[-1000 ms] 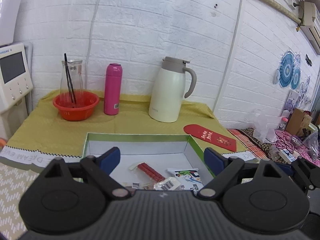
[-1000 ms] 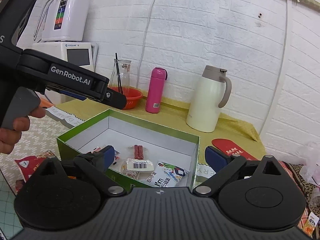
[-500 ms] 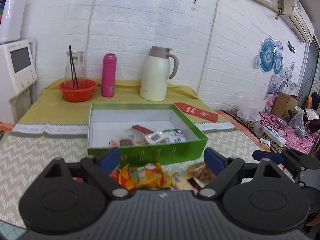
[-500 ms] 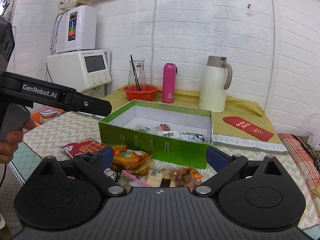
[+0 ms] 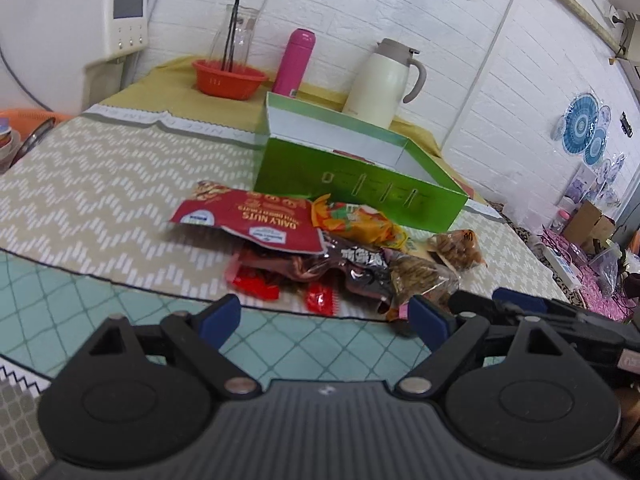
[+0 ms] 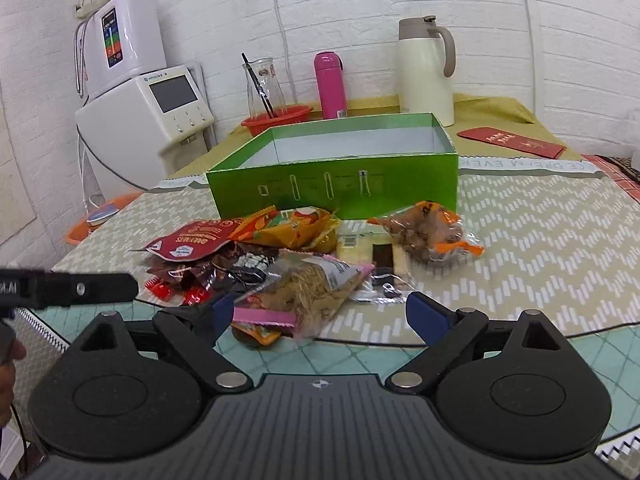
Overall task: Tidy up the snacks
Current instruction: 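Grasp the orange round snack with the left tool while the right tool grasps the pink-wrapped pastry bag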
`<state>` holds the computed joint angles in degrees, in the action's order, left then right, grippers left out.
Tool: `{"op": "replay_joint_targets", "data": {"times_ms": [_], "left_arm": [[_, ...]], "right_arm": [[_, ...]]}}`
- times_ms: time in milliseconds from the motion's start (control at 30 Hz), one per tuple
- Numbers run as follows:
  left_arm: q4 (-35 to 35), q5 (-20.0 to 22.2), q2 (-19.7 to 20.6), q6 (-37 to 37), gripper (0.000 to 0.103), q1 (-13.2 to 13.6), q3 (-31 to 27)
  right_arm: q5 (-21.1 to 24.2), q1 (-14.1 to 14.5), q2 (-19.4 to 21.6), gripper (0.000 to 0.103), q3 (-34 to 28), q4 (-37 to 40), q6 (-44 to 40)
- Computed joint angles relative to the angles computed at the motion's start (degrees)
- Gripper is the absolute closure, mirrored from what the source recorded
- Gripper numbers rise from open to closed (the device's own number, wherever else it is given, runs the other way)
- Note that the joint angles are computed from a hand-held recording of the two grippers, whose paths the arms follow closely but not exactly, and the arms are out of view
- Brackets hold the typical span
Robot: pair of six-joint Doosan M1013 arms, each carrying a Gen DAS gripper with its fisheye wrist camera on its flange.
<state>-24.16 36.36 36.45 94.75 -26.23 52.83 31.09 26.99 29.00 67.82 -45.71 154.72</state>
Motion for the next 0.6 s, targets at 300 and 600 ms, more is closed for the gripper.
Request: {"op": "replay_joint_targets", "data": {"times_ms": [300, 600], "left_arm": [[-5.6, 1.1, -0.6, 7.3, 0.013, 0.2, 1.3], [-10.6, 7.3, 2.3, 13.9, 0.013, -1.1, -3.2]], "right_arm": [[-1.3, -0.7, 0.9, 0.028, -0.7, 4.0, -2.9], [1.6, -0.4, -4.7, 0.029, 7.9, -5.5, 6.3]]}}
